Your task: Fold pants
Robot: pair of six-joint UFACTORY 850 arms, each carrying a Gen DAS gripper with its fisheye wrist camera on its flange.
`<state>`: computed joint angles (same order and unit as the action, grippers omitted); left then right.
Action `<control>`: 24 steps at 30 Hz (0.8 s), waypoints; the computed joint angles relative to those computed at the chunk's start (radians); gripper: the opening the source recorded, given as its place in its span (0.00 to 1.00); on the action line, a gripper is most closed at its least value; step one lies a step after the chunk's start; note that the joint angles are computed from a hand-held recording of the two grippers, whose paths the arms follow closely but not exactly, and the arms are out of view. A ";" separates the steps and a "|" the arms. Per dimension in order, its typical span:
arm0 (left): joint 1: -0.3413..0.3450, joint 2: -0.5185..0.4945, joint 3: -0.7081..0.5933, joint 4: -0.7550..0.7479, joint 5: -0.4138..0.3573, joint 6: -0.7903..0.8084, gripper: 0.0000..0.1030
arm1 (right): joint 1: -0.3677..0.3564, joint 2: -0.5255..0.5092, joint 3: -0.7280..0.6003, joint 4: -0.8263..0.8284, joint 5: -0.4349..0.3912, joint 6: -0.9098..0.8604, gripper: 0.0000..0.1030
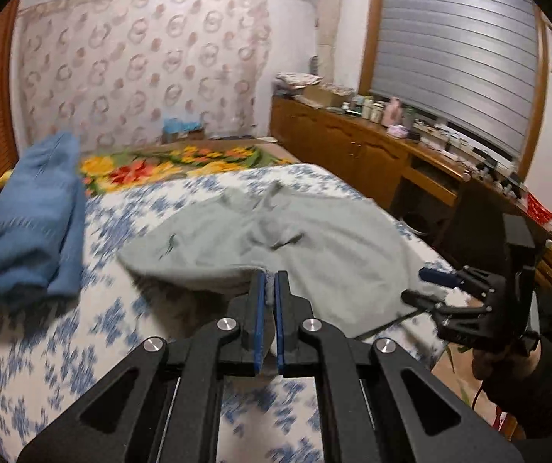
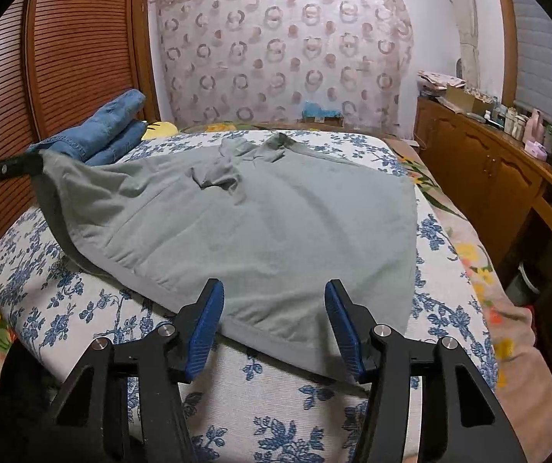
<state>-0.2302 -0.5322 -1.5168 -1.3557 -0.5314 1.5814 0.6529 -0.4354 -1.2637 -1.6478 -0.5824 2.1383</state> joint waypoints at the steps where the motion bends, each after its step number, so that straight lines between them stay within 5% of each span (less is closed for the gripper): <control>1: -0.007 -0.006 -0.013 0.009 -0.007 -0.004 0.05 | 0.002 0.000 0.000 0.000 -0.003 0.004 0.55; 10: -0.066 -0.075 -0.137 0.122 -0.079 -0.105 0.05 | 0.007 0.009 0.013 -0.017 -0.026 0.043 0.55; 24: -0.092 -0.100 -0.159 0.200 -0.032 -0.190 0.09 | 0.008 0.007 0.029 -0.032 -0.031 0.107 0.55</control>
<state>-0.3224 -0.6325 -1.6758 -1.1557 -0.5634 1.3915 0.6604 -0.4281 -1.2346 -1.6802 -0.6131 2.2456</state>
